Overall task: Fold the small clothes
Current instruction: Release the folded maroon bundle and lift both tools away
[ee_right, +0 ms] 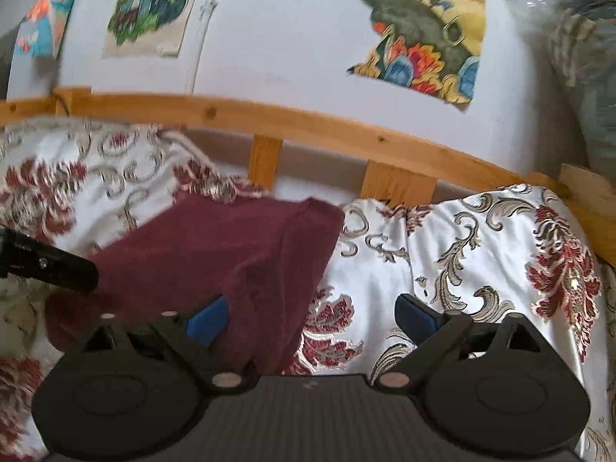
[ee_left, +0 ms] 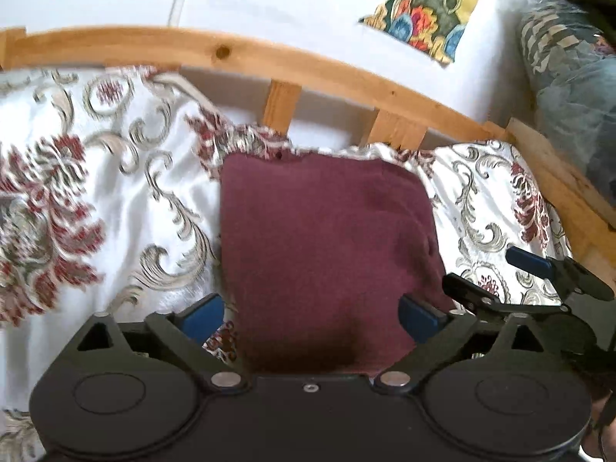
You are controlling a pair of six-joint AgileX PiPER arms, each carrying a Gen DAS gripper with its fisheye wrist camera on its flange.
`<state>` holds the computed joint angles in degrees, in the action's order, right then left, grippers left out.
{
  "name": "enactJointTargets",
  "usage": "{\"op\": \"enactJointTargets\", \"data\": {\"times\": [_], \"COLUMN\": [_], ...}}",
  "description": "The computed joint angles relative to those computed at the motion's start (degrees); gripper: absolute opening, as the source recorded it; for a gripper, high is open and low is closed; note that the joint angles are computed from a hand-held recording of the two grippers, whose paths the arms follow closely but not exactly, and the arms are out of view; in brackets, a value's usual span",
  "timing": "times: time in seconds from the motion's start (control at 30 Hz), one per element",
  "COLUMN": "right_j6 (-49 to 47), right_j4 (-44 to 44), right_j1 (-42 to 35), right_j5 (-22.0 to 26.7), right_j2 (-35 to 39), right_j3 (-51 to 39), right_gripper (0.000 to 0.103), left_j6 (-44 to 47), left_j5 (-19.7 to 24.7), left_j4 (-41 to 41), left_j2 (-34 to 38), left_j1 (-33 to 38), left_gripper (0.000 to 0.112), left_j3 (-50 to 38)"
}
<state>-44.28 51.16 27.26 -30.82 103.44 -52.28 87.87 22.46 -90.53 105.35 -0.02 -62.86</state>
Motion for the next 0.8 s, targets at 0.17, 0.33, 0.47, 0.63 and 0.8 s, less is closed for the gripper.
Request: {"op": "enactJointTargets", "data": {"times": [0.17, 0.33, 0.47, 0.63, 0.8], "right_j6": [2.77, 2.62, 0.3, -6.94, -14.21], "right_j4": [0.68, 5.7, 12.11, 21.92, 31.07], "right_j1": [3.16, 7.2, 11.15, 18.43, 28.2], "right_j5": [-3.45, -5.62, -8.08, -12.78, -20.05], "right_j2": [-6.44, -14.67, -21.79, -29.39, -33.94], "right_j3": [5.12, 9.96, 13.13, 15.65, 16.62], "right_gripper": [0.103, 0.103, 0.103, 0.103, 0.103], "left_j6": [-1.88, -3.38, -1.42, -7.34, -8.63], "left_j5": [-1.37, -2.04, -2.37, 0.82, 6.42], "left_j4": [1.66, 4.97, 5.94, 12.38, 14.99], "left_j2": [-6.57, -14.7, -22.66, -31.59, -40.44], "left_j1": [0.28, 0.72, 2.51, 7.61, 15.42], "left_gripper": [0.102, 0.102, 0.102, 0.102, 0.102], "left_j3": [3.74, 8.22, 13.44, 18.26, 23.39]}}
